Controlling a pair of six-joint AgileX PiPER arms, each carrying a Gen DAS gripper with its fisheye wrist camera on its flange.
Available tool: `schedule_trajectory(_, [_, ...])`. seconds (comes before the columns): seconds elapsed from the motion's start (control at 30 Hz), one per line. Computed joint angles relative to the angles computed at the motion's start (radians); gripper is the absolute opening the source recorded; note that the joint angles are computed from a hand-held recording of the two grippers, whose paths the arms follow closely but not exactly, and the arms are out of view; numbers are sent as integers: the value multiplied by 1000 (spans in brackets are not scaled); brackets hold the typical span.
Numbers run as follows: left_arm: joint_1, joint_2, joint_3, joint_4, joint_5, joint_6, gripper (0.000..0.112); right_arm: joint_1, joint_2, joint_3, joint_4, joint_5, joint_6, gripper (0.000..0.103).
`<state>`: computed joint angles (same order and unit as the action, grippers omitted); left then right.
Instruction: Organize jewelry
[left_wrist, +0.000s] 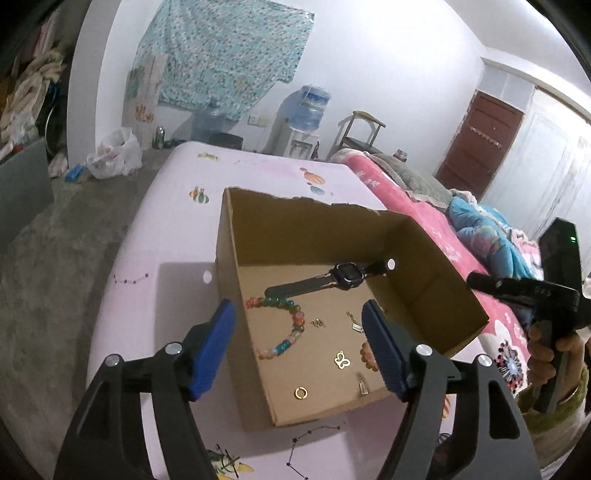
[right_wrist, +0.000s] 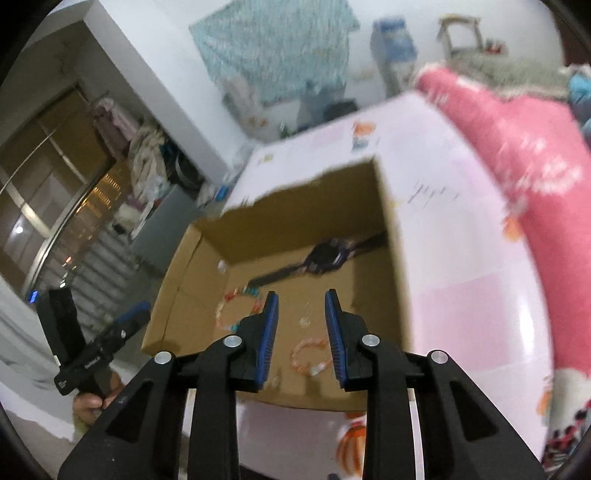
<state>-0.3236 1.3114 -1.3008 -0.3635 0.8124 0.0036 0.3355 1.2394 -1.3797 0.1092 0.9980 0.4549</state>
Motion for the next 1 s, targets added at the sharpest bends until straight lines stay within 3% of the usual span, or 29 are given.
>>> schedule_trajectory(0.07, [6, 5, 6, -29, 4, -1, 79, 21, -30, 17, -92, -18, 62, 44])
schedule_trajectory(0.17, [28, 27, 5, -102, 43, 24, 84, 76, -32, 30, -307, 26, 192, 54])
schedule_trajectory(0.23, [34, 52, -5, -136, 78, 27, 85, 60, -25, 54, -303, 29, 178, 58])
schedule_trajectory(0.37, [24, 74, 5, -152, 86, -8, 89, -99, 15, 119, -2, 6, -53, 58])
schedule_trajectory(0.43, [21, 72, 10, -153, 79, -21, 89, -112, 25, 137, 84, -1, -90, 60])
schedule_trajectory(0.67, [-32, 52, 8, -57, 66, -135, 89, 21, 42, 82, -123, 52, 89, 55])
schedule_trajectory(1.0, [-31, -45, 72, -43, 91, -162, 89, 133, -44, 121, -183, 102, 255, 54])
